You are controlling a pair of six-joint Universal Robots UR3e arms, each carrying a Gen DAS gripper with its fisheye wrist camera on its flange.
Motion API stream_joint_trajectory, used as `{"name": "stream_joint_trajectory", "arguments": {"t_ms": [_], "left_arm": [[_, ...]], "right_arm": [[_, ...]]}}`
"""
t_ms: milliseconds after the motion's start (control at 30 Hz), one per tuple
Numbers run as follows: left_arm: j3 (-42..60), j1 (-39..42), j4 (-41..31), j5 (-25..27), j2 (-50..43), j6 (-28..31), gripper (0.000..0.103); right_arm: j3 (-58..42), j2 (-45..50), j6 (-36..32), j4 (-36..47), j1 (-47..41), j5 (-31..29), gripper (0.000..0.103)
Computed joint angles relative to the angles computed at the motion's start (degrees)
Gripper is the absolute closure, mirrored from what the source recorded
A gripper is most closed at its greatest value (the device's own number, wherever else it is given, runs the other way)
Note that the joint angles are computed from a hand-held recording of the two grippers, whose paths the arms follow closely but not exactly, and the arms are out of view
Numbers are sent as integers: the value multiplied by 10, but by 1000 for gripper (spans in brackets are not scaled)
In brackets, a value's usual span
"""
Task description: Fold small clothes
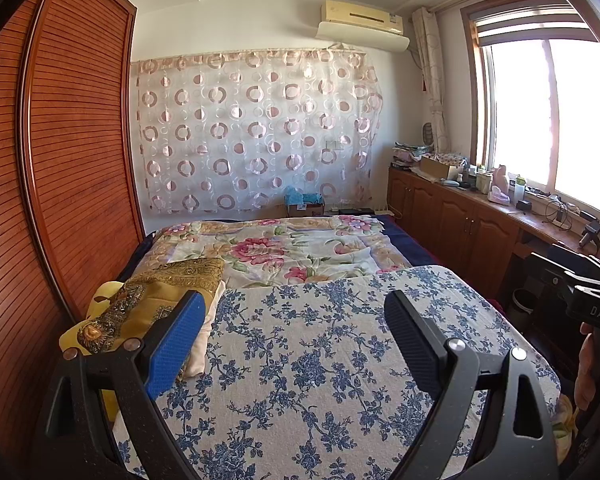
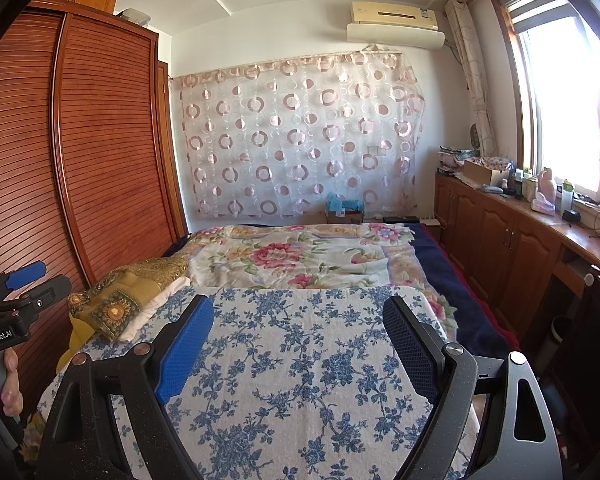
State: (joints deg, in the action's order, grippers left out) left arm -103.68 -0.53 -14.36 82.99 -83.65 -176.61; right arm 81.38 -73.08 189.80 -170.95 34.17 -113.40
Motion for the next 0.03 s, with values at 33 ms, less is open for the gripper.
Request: {"name": "stream_joint_trajectory", "arguments": {"t_ms": [33], "left_arm": [[0, 0, 0, -1, 0, 0, 11]], "right_arm": [[0, 0, 0, 0, 1, -1, 15]]}}
